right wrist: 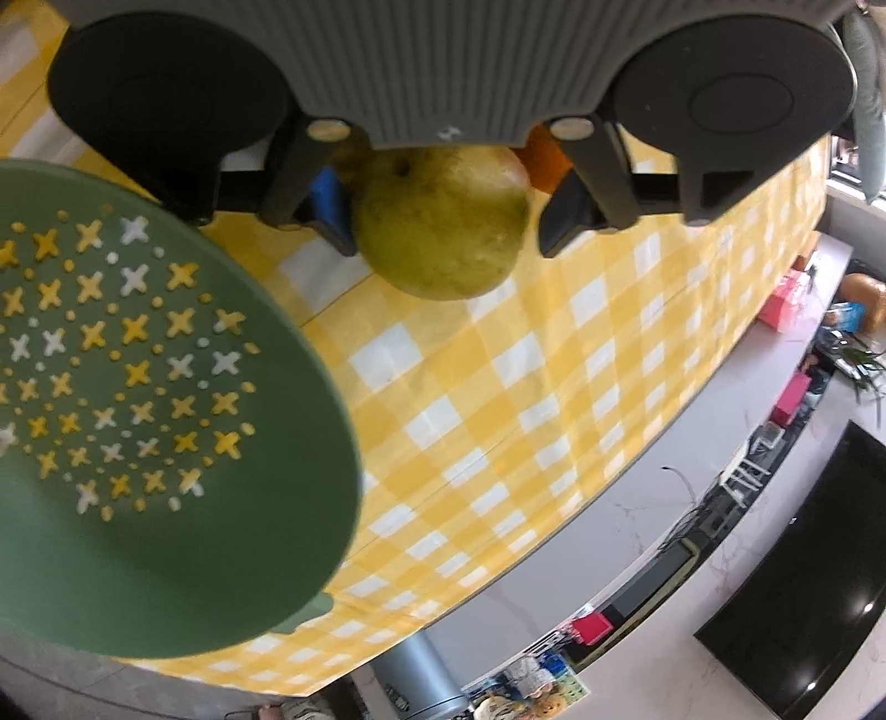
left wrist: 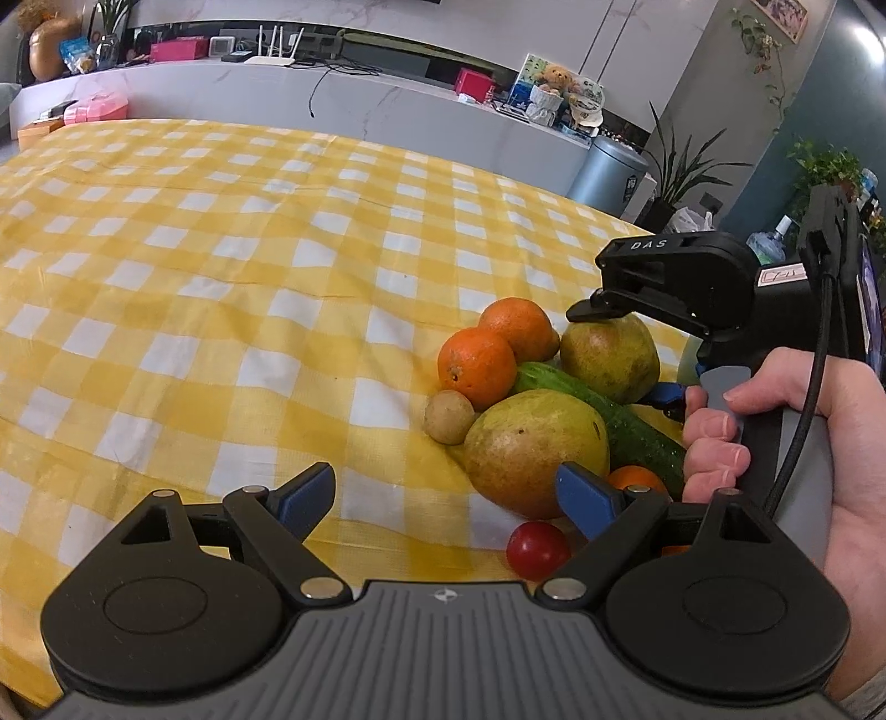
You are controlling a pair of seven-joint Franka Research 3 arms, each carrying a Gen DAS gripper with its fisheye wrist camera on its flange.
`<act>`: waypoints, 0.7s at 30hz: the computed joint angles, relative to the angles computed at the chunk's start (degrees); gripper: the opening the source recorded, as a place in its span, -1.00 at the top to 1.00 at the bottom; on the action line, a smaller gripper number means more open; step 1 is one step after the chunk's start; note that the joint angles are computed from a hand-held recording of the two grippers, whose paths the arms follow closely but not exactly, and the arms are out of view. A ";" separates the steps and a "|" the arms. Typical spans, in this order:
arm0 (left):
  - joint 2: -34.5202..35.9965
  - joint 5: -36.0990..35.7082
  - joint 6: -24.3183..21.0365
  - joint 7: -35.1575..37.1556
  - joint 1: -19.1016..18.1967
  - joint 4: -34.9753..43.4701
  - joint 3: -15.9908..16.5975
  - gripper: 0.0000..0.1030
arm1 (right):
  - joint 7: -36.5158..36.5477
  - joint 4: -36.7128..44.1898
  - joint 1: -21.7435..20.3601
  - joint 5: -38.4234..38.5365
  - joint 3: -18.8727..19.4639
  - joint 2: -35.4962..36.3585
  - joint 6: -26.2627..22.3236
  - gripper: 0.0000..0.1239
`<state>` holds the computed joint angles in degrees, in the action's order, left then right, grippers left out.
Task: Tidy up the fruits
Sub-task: 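Grasp the yellow-green pear with the right tool while the left tool approaches the large pear, then close the left tool on the large green-brown pear while the right tool holds its pear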
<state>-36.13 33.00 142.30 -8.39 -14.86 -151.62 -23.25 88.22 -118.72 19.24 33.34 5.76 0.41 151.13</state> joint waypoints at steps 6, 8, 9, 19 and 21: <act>0.57 0.67 -0.59 0.19 -0.05 0.55 -0.37 -1.00 | -3.29 -0.52 -0.24 2.41 -0.20 -0.44 -0.37 -0.01; 0.69 0.77 -0.71 0.21 -0.15 0.65 -0.32 -1.00 | -3.53 -0.71 -0.25 2.57 -0.22 -0.60 -0.34 -0.01; 0.83 0.78 -0.75 0.23 -0.22 0.77 -0.33 -1.00 | -3.21 -0.67 -0.24 2.34 -0.22 -0.59 -0.37 -0.01; 0.94 3.59 0.79 0.35 0.34 0.51 -0.95 -1.00 | -3.94 -1.19 -0.68 4.75 -0.66 -1.42 -1.40 -0.01; 0.77 6.36 0.90 -0.34 1.39 0.62 -2.47 -1.00 | -5.12 -1.44 -0.73 5.75 -0.77 -1.79 -1.60 -0.01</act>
